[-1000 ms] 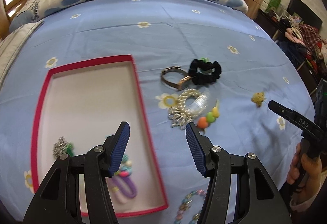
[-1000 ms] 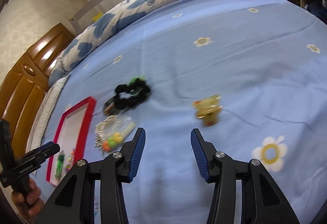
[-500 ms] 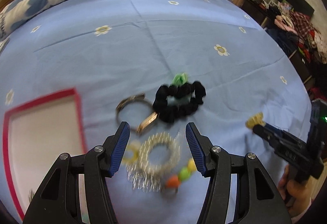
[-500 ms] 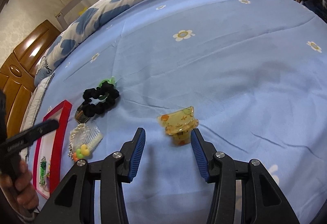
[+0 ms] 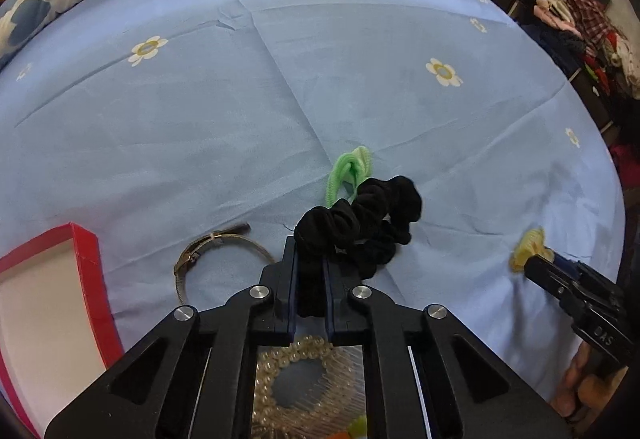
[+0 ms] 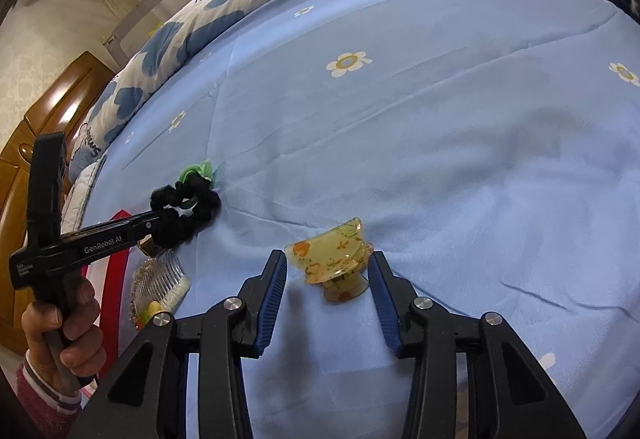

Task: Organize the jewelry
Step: 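Grasp the black scrunchie with the left tool while the right tool grasps the yellow claw clip, then carry the scrunchie and claw clip into the tray and open both tools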

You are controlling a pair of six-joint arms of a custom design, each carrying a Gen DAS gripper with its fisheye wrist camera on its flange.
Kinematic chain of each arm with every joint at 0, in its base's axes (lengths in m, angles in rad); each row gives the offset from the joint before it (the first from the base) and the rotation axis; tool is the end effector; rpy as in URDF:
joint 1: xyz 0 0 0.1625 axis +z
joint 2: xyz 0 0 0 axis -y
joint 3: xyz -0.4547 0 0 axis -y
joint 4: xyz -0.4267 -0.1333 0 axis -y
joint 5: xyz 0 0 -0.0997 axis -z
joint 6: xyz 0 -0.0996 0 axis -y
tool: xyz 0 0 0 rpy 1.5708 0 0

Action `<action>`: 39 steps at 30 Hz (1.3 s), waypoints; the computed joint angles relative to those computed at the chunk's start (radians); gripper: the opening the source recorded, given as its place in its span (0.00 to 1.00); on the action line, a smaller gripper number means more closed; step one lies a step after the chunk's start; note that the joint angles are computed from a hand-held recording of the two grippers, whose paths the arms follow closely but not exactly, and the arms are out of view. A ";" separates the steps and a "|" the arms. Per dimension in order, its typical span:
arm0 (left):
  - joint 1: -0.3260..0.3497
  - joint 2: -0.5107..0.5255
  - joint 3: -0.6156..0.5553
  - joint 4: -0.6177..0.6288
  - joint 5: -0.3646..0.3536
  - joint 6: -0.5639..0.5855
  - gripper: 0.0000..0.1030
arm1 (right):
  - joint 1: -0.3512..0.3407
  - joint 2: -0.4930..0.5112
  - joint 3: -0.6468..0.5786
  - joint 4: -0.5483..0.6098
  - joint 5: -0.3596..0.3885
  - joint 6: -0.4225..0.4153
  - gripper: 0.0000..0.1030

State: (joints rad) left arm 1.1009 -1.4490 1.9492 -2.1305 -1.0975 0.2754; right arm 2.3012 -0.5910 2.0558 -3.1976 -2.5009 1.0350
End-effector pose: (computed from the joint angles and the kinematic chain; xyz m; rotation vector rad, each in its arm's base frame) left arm -0.0827 -0.5574 0.3266 0.9552 2.4963 -0.1418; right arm 0.3939 -0.3597 -0.0511 -0.4710 -2.4100 1.0774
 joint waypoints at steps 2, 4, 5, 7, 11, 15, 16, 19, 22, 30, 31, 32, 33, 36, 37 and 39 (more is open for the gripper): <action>-0.004 -0.022 0.010 -0.005 -0.009 0.001 0.06 | 0.004 0.002 -0.001 -0.013 0.003 -0.004 0.23; -0.008 -0.044 0.016 -0.001 -0.020 -0.001 0.06 | 0.010 0.005 -0.004 -0.024 0.007 -0.004 0.23; -0.012 -0.058 0.016 0.005 -0.027 -0.008 0.06 | 0.012 0.006 -0.006 -0.019 0.003 -0.001 0.23; -0.016 -0.079 0.017 0.011 -0.045 -0.017 0.06 | 0.021 0.009 -0.010 -0.026 0.000 -0.004 0.23; -0.020 -0.133 0.018 0.039 -0.091 -0.040 0.06 | 0.039 0.015 -0.022 -0.039 0.001 -0.024 0.23; -0.021 -0.190 0.025 0.064 -0.113 -0.061 0.06 | 0.059 0.020 -0.042 -0.041 0.007 -0.044 0.23; -0.019 -0.203 0.025 0.070 -0.118 -0.066 0.06 | 0.063 0.023 -0.049 -0.040 0.009 -0.051 0.23; -0.005 -0.237 0.020 0.082 -0.129 -0.083 0.06 | 0.073 0.033 -0.074 -0.034 0.018 -0.071 0.23; 0.010 -0.269 0.009 0.094 -0.132 -0.105 0.06 | 0.078 0.050 -0.104 -0.034 0.036 -0.099 0.23; 0.058 -0.329 -0.007 0.106 -0.112 -0.144 0.06 | 0.093 0.108 -0.211 -0.012 0.094 -0.183 0.23; 0.066 -0.335 -0.010 0.108 -0.111 -0.147 0.06 | 0.094 0.116 -0.224 -0.009 0.103 -0.194 0.23; 0.075 -0.341 -0.012 0.108 -0.108 -0.148 0.06 | 0.094 0.124 -0.241 -0.003 0.113 -0.206 0.23; 0.082 -0.346 -0.015 0.108 -0.104 -0.149 0.06 | 0.094 0.134 -0.259 0.003 0.125 -0.221 0.23; 0.110 -0.359 -0.028 0.111 -0.101 -0.152 0.06 | 0.097 0.163 -0.314 0.017 0.158 -0.265 0.23; 0.116 -0.362 -0.032 0.110 -0.098 -0.154 0.06 | 0.097 0.173 -0.331 0.019 0.168 -0.280 0.23; 0.132 -0.367 -0.042 0.110 -0.096 -0.157 0.06 | 0.097 0.191 -0.366 0.030 0.188 -0.304 0.23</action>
